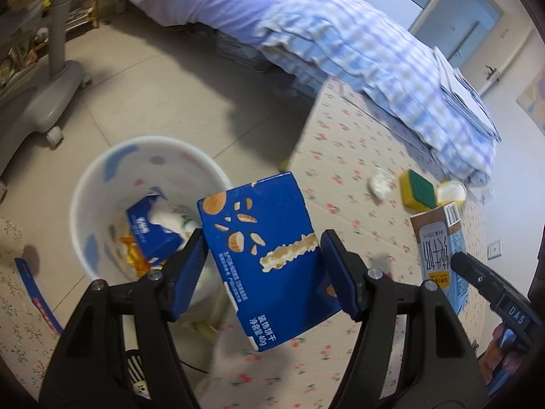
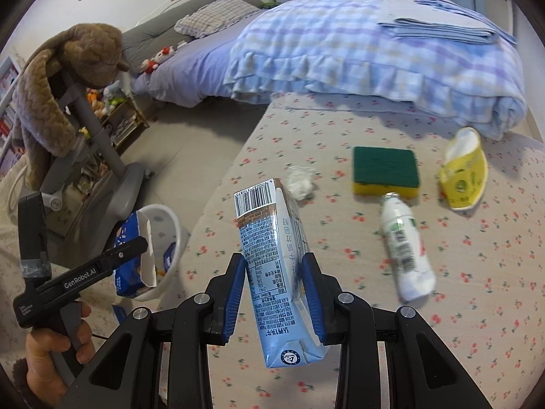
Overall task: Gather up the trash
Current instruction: 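Drop the blue box into the wastebasket with the left tool while the right tool carries the carton, then lower the drink carton into the wastebasket and open the right tool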
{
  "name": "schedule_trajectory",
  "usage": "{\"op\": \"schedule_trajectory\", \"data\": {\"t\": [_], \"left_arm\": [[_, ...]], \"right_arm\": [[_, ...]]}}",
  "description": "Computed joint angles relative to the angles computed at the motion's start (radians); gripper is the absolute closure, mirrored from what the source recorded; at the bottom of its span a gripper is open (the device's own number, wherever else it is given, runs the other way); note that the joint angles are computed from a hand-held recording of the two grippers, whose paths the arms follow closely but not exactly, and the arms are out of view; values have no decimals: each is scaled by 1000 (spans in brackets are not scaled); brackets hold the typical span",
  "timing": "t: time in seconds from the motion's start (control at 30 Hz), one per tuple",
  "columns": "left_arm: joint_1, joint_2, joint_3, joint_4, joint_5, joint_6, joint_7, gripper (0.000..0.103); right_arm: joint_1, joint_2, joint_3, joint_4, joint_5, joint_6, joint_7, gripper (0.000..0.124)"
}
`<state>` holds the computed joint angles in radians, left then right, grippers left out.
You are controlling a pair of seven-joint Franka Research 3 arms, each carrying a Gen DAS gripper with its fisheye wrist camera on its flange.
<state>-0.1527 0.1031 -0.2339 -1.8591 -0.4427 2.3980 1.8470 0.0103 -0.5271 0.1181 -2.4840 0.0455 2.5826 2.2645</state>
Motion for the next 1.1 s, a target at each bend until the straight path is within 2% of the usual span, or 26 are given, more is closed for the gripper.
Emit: {"op": "schedule_trajectory", "data": {"t": [0.4, 0.47, 0.53, 0.83, 1.1], "left_arm": [[56, 60, 20, 56, 52, 34, -33, 32], [58, 68, 26, 64, 94, 45, -71, 30], [66, 71, 26, 73, 116, 34, -82, 20], [86, 31, 50, 39, 239, 17, -135, 5], [105, -4, 72, 0, 299, 46, -164, 4]], "right_arm": [[64, 171, 5, 121, -5, 46, 1, 89], [70, 186, 4, 134, -11, 50, 6, 89], [77, 200, 3, 146, -15, 54, 11, 89], [117, 278, -8, 211, -15, 77, 1, 89], [184, 388, -29, 294, 68, 125, -72, 89]]}}
